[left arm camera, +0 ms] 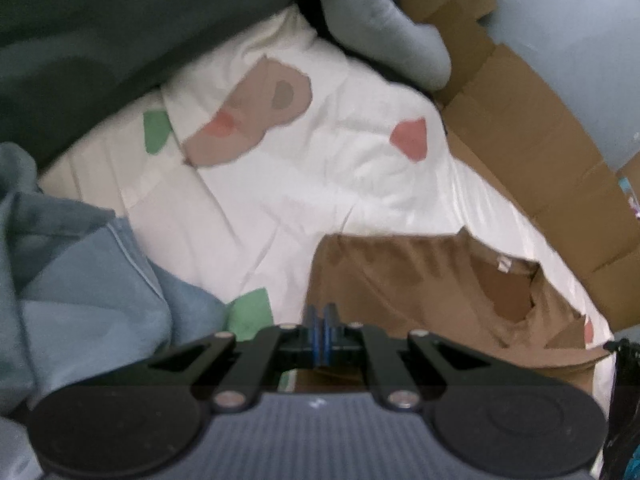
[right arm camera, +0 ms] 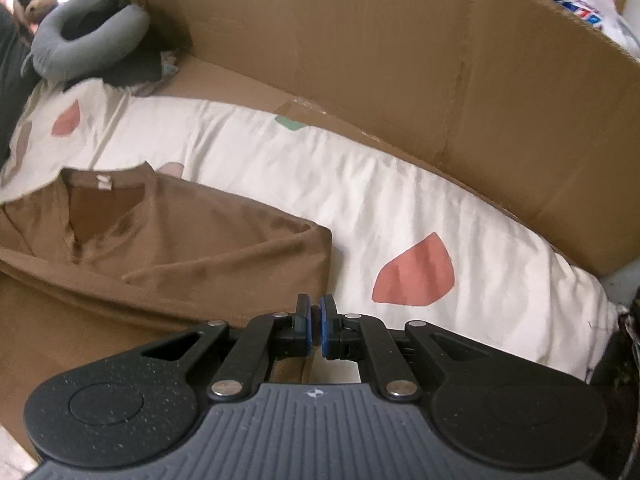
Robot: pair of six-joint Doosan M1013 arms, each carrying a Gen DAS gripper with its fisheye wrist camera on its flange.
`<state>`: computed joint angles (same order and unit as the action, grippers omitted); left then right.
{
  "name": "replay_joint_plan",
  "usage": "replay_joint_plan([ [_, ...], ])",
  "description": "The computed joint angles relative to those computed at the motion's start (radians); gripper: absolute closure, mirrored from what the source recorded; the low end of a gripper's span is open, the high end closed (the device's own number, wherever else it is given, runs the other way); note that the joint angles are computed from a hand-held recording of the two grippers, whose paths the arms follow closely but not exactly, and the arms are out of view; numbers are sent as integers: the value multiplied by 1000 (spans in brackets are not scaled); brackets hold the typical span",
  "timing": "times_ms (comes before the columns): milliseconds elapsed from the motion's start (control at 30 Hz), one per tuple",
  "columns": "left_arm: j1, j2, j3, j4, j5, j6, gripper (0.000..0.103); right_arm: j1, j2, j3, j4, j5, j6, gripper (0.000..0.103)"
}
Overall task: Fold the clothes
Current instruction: 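Lay the hem down near the collar and open both grippers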
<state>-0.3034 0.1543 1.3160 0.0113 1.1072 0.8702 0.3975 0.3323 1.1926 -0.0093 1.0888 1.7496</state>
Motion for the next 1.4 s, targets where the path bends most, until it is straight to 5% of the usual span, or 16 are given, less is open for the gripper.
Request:
replay_joint_plan([
  [167,3,-22,41,8,-79,-10,97,-3,-28,69,15,-146,28,97],
  [267,-7,-44,61,46,-103,-29,72,-6,-52,117,27,-251,70,93],
  [433,-24,-66,73,105,-85,-45,46,6,-72,147,8,-273,51,63],
  [1067,-61,-27,89,66,-26,137,36,14,-55,180,16,-179,17,60],
  [1400,-69,-1,72,132,-7,161,36,37,-42,193,-48,-250,100,53],
])
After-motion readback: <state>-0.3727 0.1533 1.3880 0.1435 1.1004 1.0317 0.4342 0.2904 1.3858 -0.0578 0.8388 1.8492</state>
